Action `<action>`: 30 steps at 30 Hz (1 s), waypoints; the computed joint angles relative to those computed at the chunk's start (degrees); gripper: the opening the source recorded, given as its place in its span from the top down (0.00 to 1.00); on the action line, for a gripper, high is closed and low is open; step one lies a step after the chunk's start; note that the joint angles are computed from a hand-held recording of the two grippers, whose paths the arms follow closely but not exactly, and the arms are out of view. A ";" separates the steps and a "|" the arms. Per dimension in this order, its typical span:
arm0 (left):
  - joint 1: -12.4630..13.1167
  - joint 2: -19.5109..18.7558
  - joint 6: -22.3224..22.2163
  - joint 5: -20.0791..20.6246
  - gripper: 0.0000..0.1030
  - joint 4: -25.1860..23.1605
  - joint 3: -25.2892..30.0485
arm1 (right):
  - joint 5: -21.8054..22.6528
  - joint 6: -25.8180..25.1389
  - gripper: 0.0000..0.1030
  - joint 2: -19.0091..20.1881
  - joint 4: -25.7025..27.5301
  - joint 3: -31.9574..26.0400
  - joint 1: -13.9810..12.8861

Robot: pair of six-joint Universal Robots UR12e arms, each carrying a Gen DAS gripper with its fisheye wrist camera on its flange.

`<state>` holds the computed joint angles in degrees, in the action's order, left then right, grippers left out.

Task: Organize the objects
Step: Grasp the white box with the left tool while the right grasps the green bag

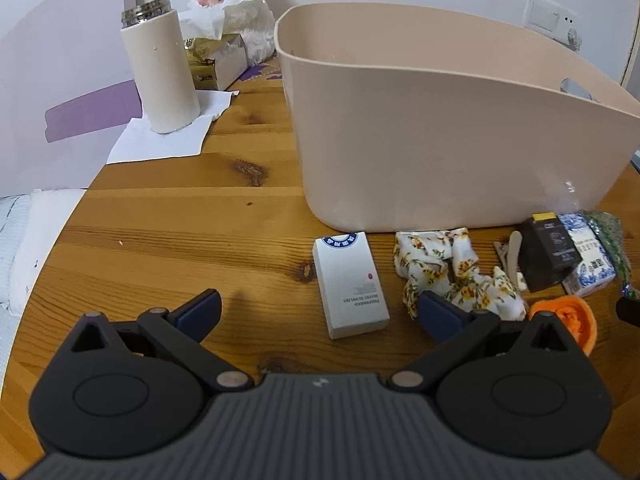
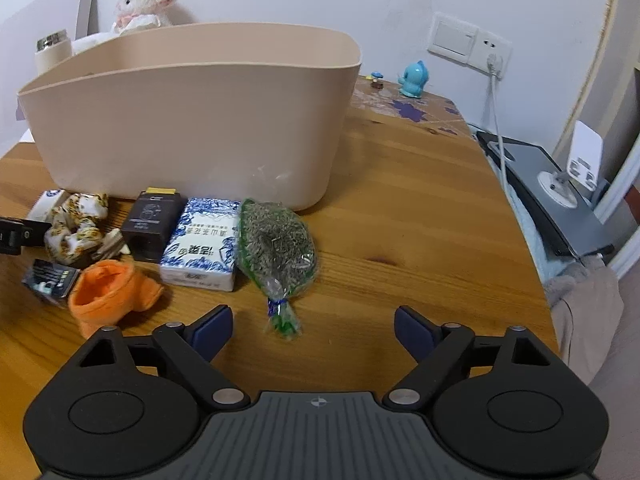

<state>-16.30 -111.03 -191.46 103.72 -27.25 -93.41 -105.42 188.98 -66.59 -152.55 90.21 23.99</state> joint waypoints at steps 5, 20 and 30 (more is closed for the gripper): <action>0.65 -0.66 -0.07 -1.35 0.00 -0.59 0.54 | 1.07 -1.43 0.18 1.41 -1.18 -1.12 -0.43; 2.29 1.03 1.91 -8.87 0.69 3.27 -1.79 | 6.44 -1.03 0.91 1.33 -2.98 -0.98 -0.62; 2.42 4.85 2.90 -9.40 0.69 11.29 -4.75 | 2.92 -1.56 0.91 -2.43 -8.49 0.50 0.76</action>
